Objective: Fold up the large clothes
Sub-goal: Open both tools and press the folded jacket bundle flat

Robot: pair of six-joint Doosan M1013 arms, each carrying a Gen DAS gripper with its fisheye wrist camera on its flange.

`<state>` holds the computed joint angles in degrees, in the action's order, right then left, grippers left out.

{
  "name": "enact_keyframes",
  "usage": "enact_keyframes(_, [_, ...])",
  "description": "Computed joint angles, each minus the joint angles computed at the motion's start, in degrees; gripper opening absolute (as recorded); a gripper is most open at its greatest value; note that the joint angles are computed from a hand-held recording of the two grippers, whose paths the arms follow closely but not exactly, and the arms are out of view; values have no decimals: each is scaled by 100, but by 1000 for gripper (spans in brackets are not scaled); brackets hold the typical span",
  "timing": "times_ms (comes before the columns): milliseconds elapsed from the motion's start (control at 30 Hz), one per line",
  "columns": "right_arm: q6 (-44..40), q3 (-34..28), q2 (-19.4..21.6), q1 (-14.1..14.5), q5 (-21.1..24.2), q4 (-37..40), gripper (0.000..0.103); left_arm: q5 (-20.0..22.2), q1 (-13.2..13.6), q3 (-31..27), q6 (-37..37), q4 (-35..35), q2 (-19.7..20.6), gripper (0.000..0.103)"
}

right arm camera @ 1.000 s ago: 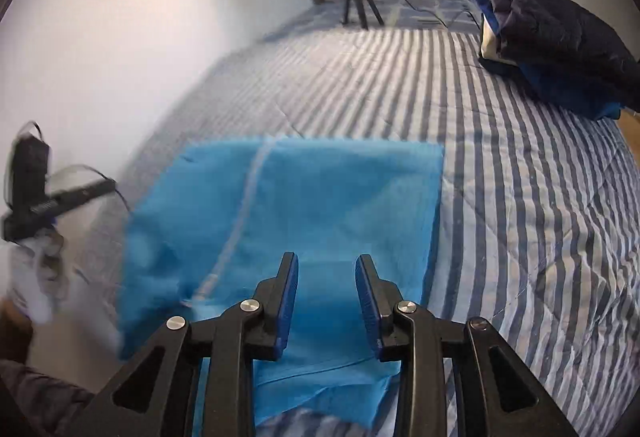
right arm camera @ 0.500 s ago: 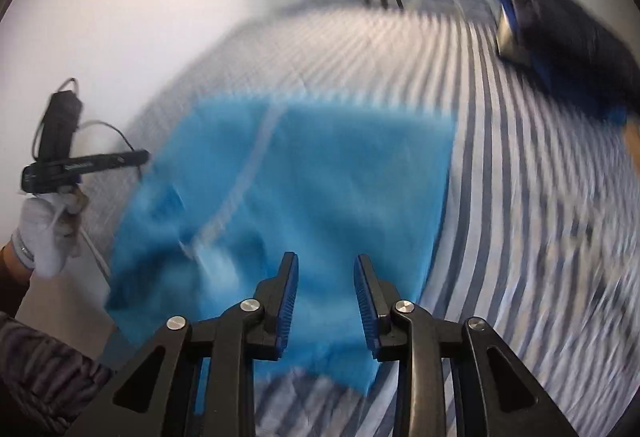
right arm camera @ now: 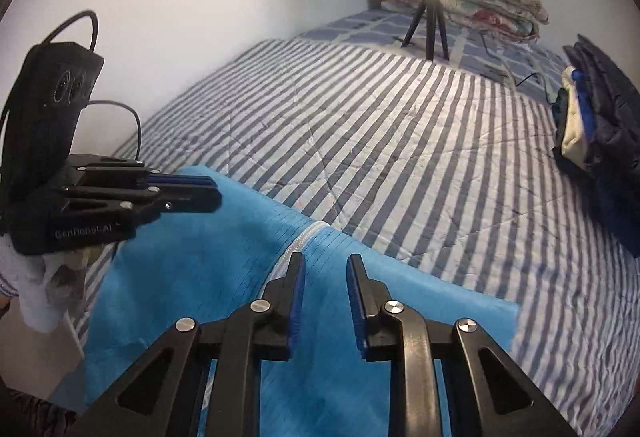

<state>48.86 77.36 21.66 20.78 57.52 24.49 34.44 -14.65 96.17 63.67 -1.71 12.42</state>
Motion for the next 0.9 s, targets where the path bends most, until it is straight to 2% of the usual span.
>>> enact_keyframes(67, [91, 1, 72, 43, -13, -159, 21, 95, -7, -30, -72, 96, 112, 5])
enact_keyframes(267, [424, 61, 200, 78, 48, -485, 21, -62, 49, 90, -66, -114, 225, 5])
enact_keyframes(333, [474, -41, 232, 100, 147, -587, 21, 73, 46, 62, -121, -50, 190, 5])
enact_keyframes(400, [421, -107, 172, -29, 349, -232, 21, 47, 8, 134, -466, 300, 39, 5])
enact_keyframes(433, [390, -75, 107, -122, 359, -12, 21, -107, 14, 261, -543, 334, -124, 5])
enact_keyframes(567, [181, 311, -294, -588, 425, 596, 24, -495, 57, 791, -650, 162, -677, 5])
enact_keyframes(733, [-75, 944, -669, -771, 452, 159, 24, -459, 0, 1322, -1067, 344, -1034, 5])
enact_keyframes(833, [-1, 1263, -781, -928, 510, 188, 24, -485, 18, 1599, -1221, 205, -1120, 5])
enact_keyframes(900, [-96, 1489, -888, -1014, 482, 261, 23, -577, -30, 1797, -1402, 372, -1181, 5])
